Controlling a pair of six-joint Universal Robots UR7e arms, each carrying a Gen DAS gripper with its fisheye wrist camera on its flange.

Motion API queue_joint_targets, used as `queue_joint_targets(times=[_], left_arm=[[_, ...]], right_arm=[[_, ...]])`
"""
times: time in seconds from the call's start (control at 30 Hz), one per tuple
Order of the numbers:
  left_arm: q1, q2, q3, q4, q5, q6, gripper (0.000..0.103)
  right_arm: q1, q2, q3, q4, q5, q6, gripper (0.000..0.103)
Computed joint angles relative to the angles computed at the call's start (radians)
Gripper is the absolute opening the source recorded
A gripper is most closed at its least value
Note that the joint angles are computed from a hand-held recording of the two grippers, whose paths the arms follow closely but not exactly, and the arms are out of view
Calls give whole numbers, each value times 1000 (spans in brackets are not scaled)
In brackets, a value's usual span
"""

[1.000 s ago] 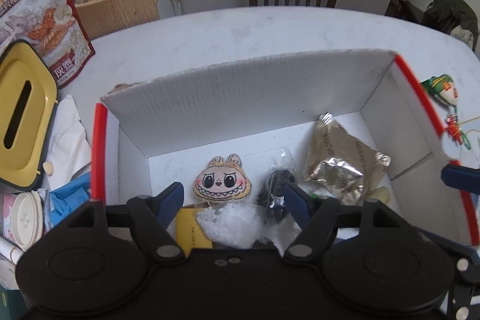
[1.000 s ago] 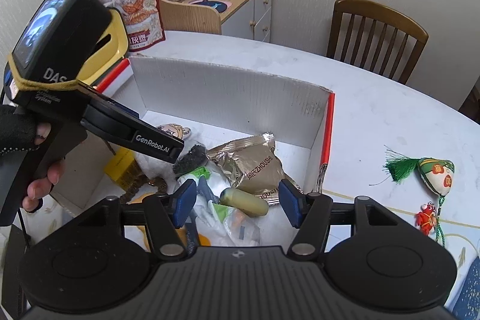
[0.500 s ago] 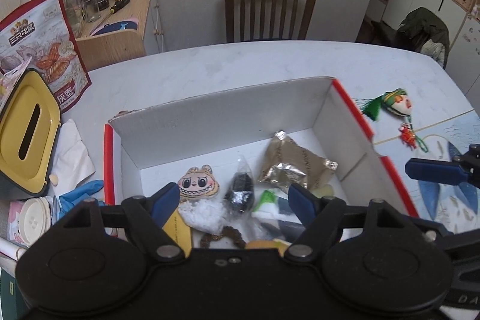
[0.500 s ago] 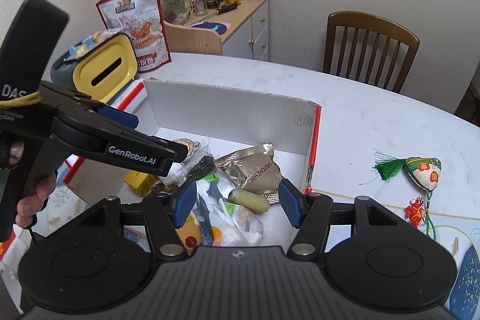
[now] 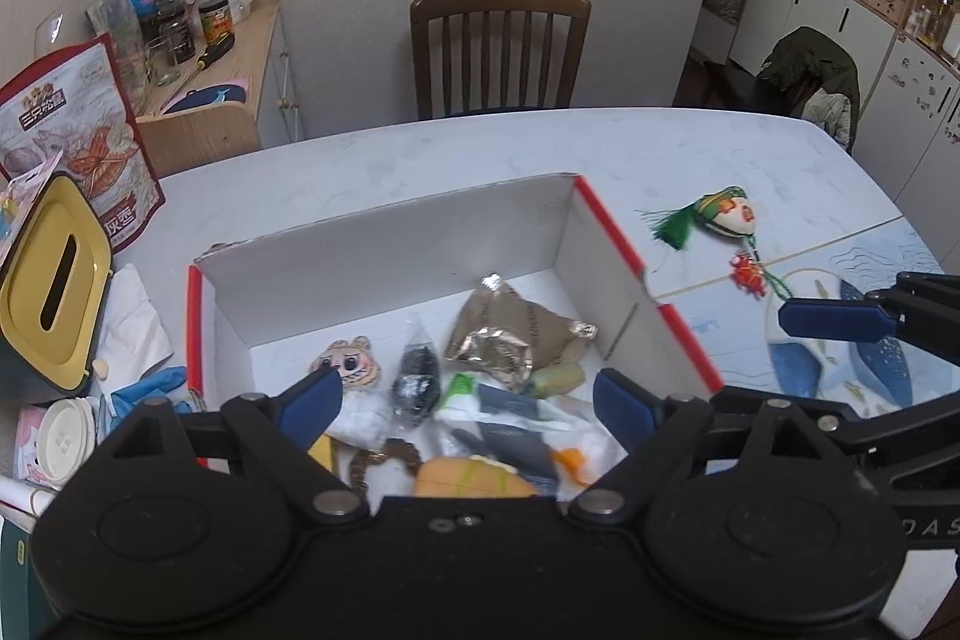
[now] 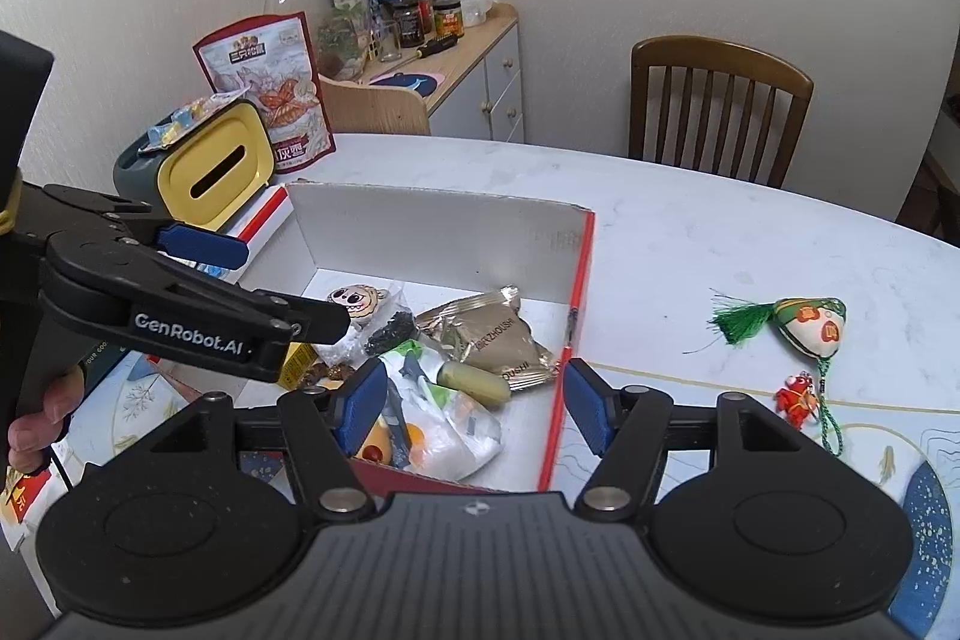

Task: Organize objects
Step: 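Withdraw both open tools from the box toward the sachet and horse keychain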

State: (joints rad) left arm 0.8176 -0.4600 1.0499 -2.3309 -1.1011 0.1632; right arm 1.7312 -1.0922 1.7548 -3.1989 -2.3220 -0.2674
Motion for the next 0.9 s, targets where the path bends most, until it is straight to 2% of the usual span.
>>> queue_joint_targets(times=[0.23,0.43,0.6,0.9], left_arm=[[-40,-11,51,-29,7,-40,93],[-80,-1,74,-50,24,-94,98],[-112,21,78,-65,38,-143,102],[-159,91,44,-50,34,-236,102]], right_arm=[[-22,-78,77,-20,49,-25,69],[-53,-161,138,-18,93,-50,76],[-94,-250,191,6,149,-67,78],[-195,-397,265,53,236,-121,81]])
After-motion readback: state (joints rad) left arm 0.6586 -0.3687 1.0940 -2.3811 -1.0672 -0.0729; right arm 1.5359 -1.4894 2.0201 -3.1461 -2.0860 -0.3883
